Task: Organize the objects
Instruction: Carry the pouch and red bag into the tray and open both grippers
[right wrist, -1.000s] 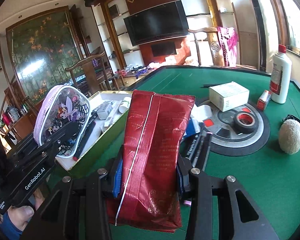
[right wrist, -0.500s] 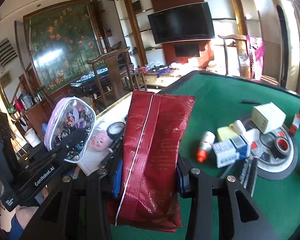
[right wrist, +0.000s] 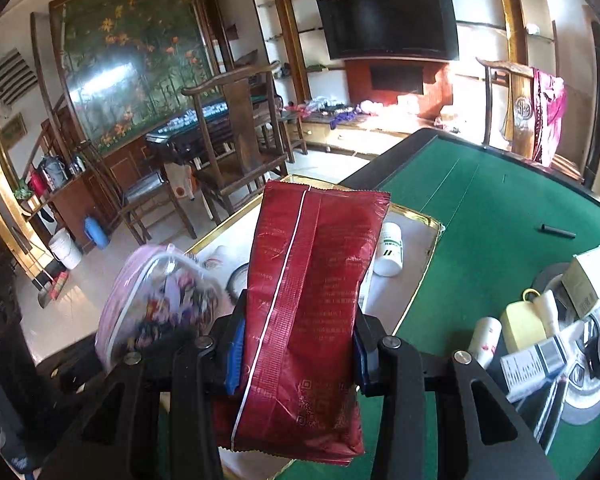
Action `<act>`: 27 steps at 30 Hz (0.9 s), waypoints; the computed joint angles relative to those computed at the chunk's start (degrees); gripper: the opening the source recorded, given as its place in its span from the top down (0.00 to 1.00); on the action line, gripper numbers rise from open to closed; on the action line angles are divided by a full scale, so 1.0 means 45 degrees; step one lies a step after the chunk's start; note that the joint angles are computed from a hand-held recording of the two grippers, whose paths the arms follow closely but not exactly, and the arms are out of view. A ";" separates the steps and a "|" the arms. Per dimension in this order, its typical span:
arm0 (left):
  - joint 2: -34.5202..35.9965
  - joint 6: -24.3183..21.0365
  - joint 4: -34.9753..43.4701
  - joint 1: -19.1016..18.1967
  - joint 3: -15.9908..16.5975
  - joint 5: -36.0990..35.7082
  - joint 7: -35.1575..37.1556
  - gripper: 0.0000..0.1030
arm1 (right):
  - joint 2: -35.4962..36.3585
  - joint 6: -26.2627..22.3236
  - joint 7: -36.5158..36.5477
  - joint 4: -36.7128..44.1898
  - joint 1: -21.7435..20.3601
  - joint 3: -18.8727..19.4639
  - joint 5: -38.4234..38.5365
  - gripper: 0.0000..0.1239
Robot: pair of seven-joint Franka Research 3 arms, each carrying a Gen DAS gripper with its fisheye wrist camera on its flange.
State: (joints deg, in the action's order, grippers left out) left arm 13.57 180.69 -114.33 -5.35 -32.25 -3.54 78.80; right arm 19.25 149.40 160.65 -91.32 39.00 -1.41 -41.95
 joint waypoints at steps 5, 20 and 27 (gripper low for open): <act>0.0593 -0.1267 0.0868 0.0370 -0.0789 -0.0880 0.0985 0.70 | 0.1327 -0.0365 -0.2277 0.1714 -0.0760 0.0350 0.2459 0.66; 0.1125 -0.3669 0.2294 -0.1743 0.1559 -0.1333 0.1326 0.70 | 0.3942 -0.2426 -0.5012 0.5489 -0.0843 -0.0377 0.5608 0.66; 0.1049 -0.3953 0.2397 -0.2434 0.2365 -0.0271 0.0481 0.69 | 0.4312 -0.2585 -0.5172 0.5857 -0.0773 -0.0595 0.5977 0.66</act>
